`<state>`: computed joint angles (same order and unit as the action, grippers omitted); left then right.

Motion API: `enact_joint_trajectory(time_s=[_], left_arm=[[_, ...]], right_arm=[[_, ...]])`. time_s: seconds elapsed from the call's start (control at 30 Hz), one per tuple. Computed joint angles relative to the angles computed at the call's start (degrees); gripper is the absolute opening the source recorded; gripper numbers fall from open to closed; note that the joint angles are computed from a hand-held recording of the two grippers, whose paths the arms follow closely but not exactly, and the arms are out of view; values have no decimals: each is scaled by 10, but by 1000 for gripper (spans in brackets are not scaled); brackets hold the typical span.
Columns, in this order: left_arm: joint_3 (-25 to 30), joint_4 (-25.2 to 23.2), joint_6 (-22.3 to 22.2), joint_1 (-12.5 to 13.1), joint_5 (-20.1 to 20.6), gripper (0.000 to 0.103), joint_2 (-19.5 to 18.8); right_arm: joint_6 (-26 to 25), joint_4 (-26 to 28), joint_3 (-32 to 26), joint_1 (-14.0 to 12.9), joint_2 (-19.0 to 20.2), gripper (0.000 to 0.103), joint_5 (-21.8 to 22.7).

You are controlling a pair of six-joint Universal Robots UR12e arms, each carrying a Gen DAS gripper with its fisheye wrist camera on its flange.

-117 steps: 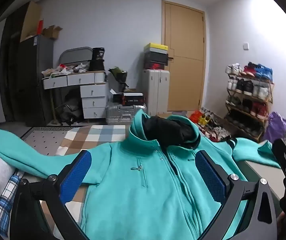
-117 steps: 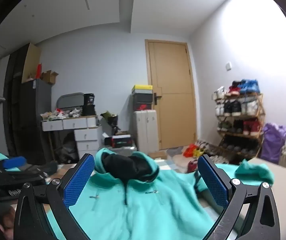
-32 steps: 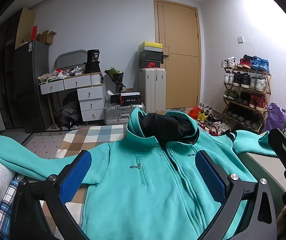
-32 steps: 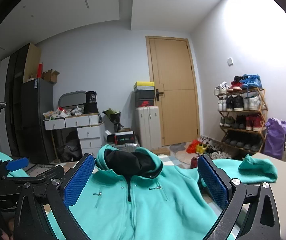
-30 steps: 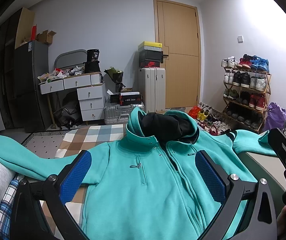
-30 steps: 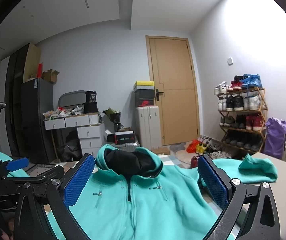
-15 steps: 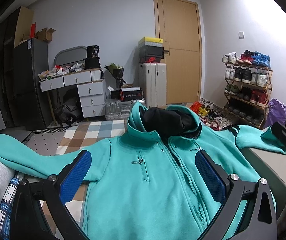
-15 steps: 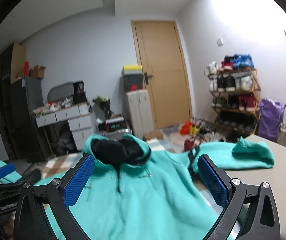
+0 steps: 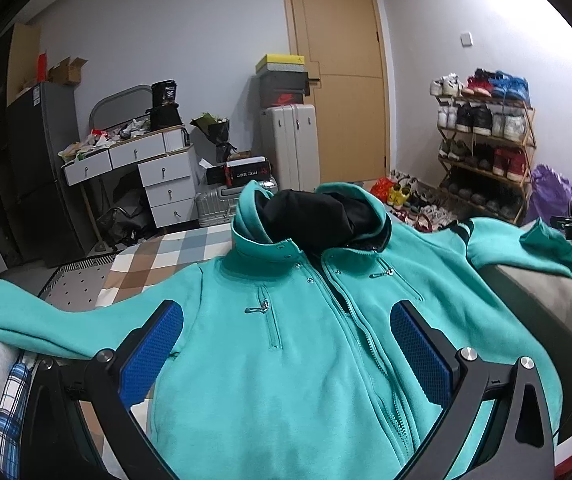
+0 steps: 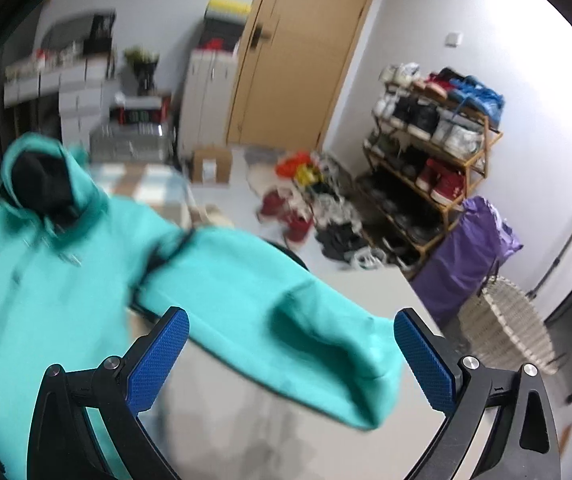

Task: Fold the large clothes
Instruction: 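Grasp the teal hoodie's sleeve cuff with the right gripper, then lift the cuff and lay the sleeve across the hoodie body with the right gripper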

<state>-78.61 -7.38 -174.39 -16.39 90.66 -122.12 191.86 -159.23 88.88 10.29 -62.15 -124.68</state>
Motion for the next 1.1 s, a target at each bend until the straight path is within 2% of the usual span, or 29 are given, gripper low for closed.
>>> enact_joint_trajectory(time_s=[0.17, 0.27, 0.3, 0.37, 0.4, 0.43, 0.47, 0.53, 0.67, 0.73, 0.8, 0.93, 1.0, 1.07, 1.1], left_arm=[[4, -14, 14, -4, 6, 101, -2], [4, -20, 21, -5, 8, 101, -2], [6, -21, 22, -6, 10, 101, -3], [5, -22, 26, -6, 10, 101, -2], [6, -23, 27, -6, 11, 101, -3], [6, -22, 28, -7, 11, 101, -2], [6, -21, 29, -7, 13, 101, -3], [7, -21, 31, -7, 15, 101, -3], [8, -22, 27, -7, 14, 101, -3], [7, -19, 25, -7, 14, 101, -2], [5, -15, 23, -7, 13, 101, -2], [2, -4, 21, -6, 16, 101, -1], [-1, 0, 26, -5, 17, 101, -1], [-5, 7, 41, -4, 24, 101, 0], [-8, 12, 49, -4, 28, 101, 0]], right_arm=[[-22, 81, -23, -13, 17, 99, 7], [-29, 118, -37, -19, 28, 88, 2], [-24, 130, -42, -20, 30, 79, 1], [7, 159, -50, -25, 31, 71, 4], [23, 163, -49, -29, 28, 57, 18], [36, 168, -49, -33, 27, 37, 28], [56, 168, -45, -38, 21, 32, 42], [85, 144, -30, -43, 10, 17, 48], [165, 69, 17, -55, -28, 12, 42], [214, 38, 41, -61, -50, 11, 24], [252, 31, 55, -67, -68, 10, 4], [328, 48, 81, -79, -108, 9, -51], [376, 81, 87, -83, -124, 8, -83], [414, 106, 90, -88, -135, 8, -85], [430, 126, 87, -86, -137, 8, -99]])
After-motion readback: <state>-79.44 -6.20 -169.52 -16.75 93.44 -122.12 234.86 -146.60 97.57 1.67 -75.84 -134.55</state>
